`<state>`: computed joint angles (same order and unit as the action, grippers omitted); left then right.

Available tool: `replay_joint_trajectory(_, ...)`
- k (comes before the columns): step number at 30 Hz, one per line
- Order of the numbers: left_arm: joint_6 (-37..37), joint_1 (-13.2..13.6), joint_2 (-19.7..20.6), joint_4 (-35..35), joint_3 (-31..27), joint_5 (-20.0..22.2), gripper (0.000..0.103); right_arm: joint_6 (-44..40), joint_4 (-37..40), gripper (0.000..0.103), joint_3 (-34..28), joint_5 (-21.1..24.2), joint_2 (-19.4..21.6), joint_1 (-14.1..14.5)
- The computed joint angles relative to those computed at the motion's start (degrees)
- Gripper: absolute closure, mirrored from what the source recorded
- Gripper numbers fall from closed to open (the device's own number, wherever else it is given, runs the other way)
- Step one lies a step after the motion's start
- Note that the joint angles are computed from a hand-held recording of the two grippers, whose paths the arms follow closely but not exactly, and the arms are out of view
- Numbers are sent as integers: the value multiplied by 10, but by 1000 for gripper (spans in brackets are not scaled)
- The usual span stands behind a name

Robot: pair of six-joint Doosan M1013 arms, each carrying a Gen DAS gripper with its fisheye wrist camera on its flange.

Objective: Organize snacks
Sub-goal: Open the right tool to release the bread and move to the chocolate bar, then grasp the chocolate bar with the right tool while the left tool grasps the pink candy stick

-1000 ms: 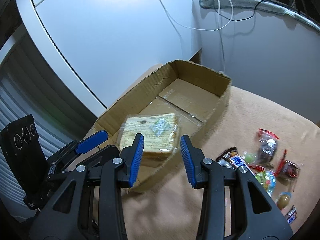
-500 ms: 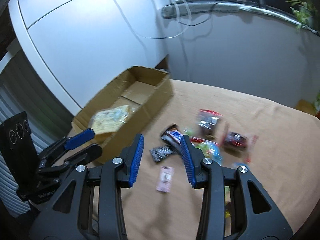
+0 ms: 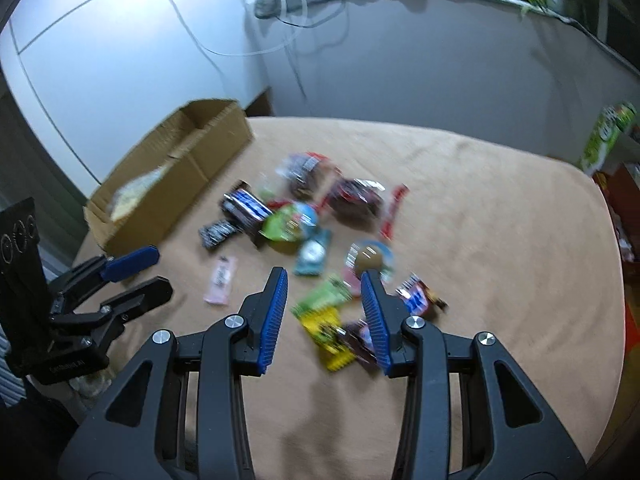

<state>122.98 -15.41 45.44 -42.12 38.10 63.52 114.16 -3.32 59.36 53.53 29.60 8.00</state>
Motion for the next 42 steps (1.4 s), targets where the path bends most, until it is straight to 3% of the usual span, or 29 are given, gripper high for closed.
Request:
replay_joint_trajectory(4,-9,-7,3,22,-2,6,46,40,-20,63,15,17,-2,-6)
replay_joint_trajectory(8,-15,-11,4,35,0,13,46,69,10,63,31,15,-5,-20)
replay_joint_trajectory(21,-61,-18,36,82,-56,67,46,66,72,63,24,19,13,-37)
replay_joint_trajectory(27,-61,-25,52,107,-85,88,52,61,36,63,-6,42,33,-28)
replay_joint_trajectory(37,-41,-33,53,144,-90,81,56,34,-17,63,-29,74,46,-12)
replay_joint_trajectory(42,-45,-36,43,170,-70,52,81,23,-20,66,-28,79,45,-12)
